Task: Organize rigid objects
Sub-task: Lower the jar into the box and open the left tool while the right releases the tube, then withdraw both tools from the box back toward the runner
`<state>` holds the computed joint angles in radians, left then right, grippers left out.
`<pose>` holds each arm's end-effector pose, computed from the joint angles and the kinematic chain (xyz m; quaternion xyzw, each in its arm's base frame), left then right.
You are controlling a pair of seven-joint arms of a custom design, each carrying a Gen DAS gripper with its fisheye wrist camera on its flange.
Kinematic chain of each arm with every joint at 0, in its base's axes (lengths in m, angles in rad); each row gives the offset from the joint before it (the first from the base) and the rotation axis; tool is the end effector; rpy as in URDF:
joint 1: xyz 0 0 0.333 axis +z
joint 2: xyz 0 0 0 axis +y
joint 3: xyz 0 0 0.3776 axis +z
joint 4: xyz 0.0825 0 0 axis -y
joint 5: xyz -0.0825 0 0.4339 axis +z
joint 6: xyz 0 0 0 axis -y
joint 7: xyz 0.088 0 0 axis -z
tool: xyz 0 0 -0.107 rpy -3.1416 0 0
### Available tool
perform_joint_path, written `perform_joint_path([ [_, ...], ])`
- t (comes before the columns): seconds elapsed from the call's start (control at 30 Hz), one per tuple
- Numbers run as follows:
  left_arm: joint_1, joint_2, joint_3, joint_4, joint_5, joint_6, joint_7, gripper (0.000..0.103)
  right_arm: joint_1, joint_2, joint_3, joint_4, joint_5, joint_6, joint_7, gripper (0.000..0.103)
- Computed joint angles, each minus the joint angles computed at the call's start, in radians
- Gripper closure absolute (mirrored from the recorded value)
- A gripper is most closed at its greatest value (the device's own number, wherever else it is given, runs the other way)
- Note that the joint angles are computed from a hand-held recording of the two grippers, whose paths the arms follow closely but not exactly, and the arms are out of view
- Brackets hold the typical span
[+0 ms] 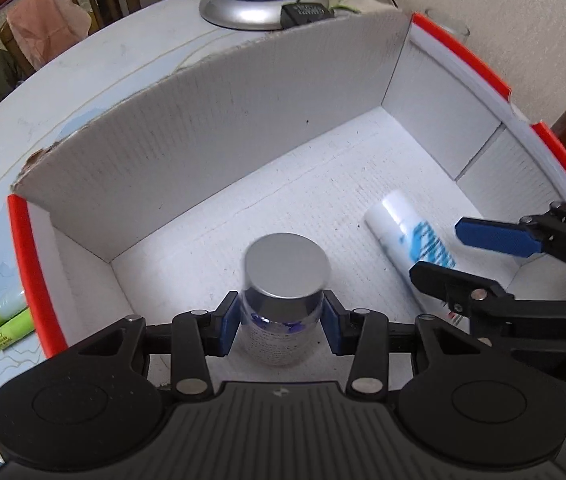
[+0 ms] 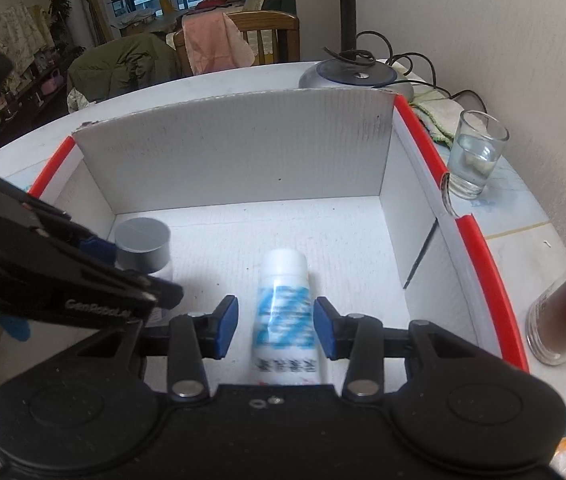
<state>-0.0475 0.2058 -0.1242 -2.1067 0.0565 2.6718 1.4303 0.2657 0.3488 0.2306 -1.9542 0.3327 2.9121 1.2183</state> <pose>0.6441 -0.1103 0.3853 -0.6709 0.7194 -0.1423 0.1097 0.6449 0.3099 0.3954 -0.8177 0.4798 -0.1025 0.3011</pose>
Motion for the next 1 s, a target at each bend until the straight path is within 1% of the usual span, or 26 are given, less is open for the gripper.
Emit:
perform_joint_path([
  [0.03,0.0,0.003,0.0,0.005,-0.002,-0.011,0.001,0.061,-0.005,-0.002,0.004,-0.001,0.005,-0.002,-0.005,0.058],
  [0.13,0.002,0.001,-0.002,0.004,-0.007,-0.013,0.01,0.061,-0.024,-0.009,0.025,-0.005,0.035,0.005,-0.032,0.047],
  [0.2,-0.002,0.001,0.003,0.004,0.002,-0.009,-0.001,0.058,-0.042,-0.015,0.046,-0.009,0.068,0.008,-0.062,0.047],
  [0.3,-0.001,-0.015,0.003,-0.019,0.004,0.03,-0.008,0.047,-0.053,-0.026,0.062,-0.013,0.106,0.012,-0.1,0.046],
  [0.43,0.003,-0.042,-0.002,-0.048,-0.009,0.06,0.006,0.047,-0.058,-0.043,0.072,-0.023,0.153,0.023,-0.149,0.045],
  [0.53,0.003,-0.069,-0.003,-0.075,-0.015,0.091,0.004,0.047,-0.06,-0.057,0.075,-0.033,0.19,0.034,-0.175,0.039],
  [0.67,-0.009,-0.115,0.012,-0.118,0.046,0.124,-0.069,0.045,-0.062,-0.078,0.081,-0.045,0.238,0.043,-0.211,0.039],
  [0.83,-0.001,-0.173,0.017,-0.172,0.102,0.166,-0.149,0.045,-0.071,-0.108,0.102,-0.056,0.341,0.048,-0.3,0.038],
  [0.9,0.007,-0.2,0.014,-0.196,0.098,0.186,-0.159,0.045,-0.07,-0.12,0.106,-0.06,0.392,0.048,-0.344,0.034],
  [1.0,0.02,-0.252,0.009,-0.241,0.122,0.21,-0.193,0.045,-0.056,-0.14,0.104,-0.068,0.458,0.059,-0.406,0.032],
])
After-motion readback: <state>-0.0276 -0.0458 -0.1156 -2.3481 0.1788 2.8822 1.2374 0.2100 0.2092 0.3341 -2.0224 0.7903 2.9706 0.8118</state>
